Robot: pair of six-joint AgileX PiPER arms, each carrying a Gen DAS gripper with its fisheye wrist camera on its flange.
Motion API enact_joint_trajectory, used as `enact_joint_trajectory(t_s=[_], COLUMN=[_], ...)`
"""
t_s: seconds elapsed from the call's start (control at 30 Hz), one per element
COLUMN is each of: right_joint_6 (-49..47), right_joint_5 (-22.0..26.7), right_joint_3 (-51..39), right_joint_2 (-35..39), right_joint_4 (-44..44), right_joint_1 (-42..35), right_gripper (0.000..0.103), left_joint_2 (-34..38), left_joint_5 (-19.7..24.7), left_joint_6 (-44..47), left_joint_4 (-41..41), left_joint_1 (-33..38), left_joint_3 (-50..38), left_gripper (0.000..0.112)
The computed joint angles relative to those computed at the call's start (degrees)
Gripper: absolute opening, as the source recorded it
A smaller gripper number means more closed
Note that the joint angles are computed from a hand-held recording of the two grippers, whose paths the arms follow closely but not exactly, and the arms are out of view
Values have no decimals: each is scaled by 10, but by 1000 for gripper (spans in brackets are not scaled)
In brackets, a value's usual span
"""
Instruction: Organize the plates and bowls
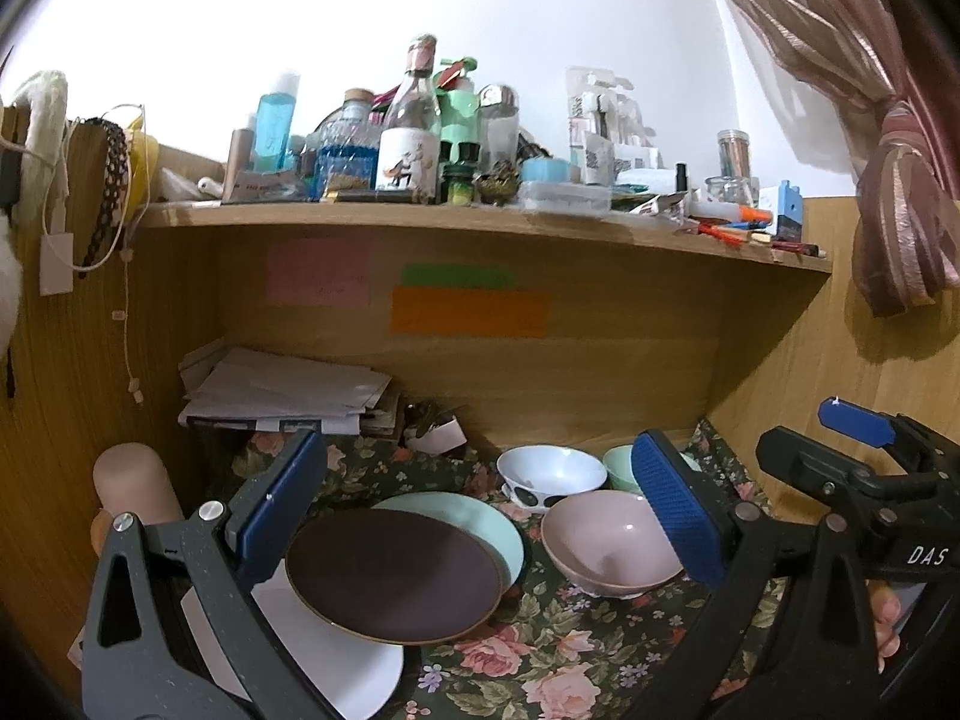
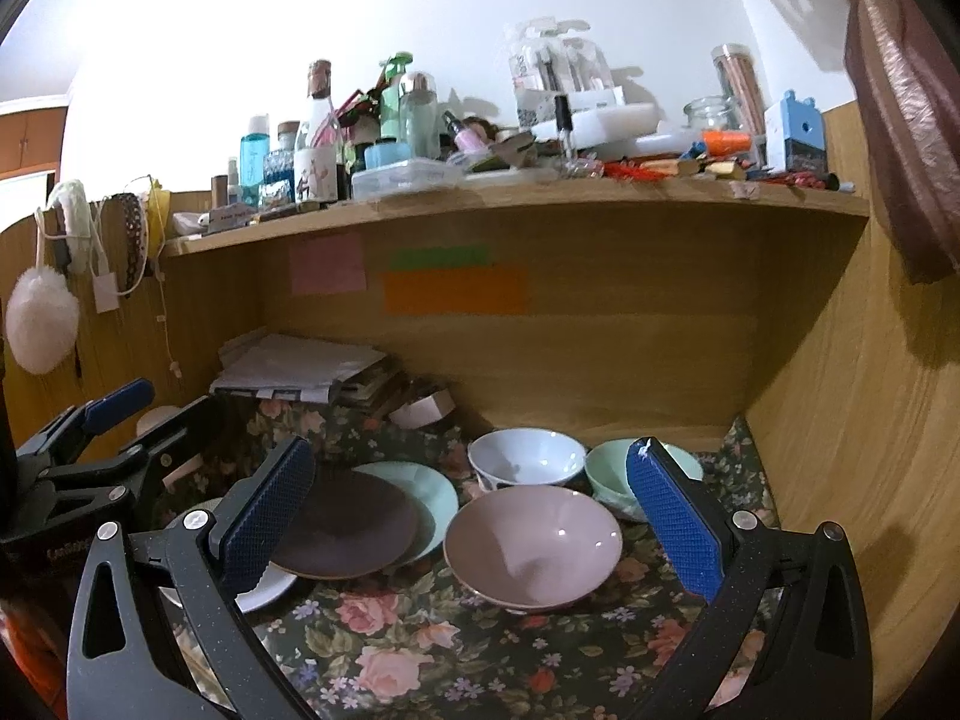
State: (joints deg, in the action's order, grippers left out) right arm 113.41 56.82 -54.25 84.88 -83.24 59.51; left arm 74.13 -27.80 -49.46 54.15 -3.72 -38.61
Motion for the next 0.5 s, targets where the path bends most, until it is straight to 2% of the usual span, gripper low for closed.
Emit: enact_joint_trajectory(t_s=[0.3, 0.5], right_joint_6=[-32, -79], right_joint_5=[-92, -185], right_joint_3=[-37, -79], right_joint_2=[53, 110], right_joint_4=[20, 51], right_joint_1=[-57, -113], right_gripper=[103, 103], left_joint_2=[68, 130], left_joint_5=[16, 30], left_joint_6=[-1, -39], left_joint_4=[3, 54], left_joint_1=[23, 48], left_joint_3=[-37, -81], left_gripper=[103, 103])
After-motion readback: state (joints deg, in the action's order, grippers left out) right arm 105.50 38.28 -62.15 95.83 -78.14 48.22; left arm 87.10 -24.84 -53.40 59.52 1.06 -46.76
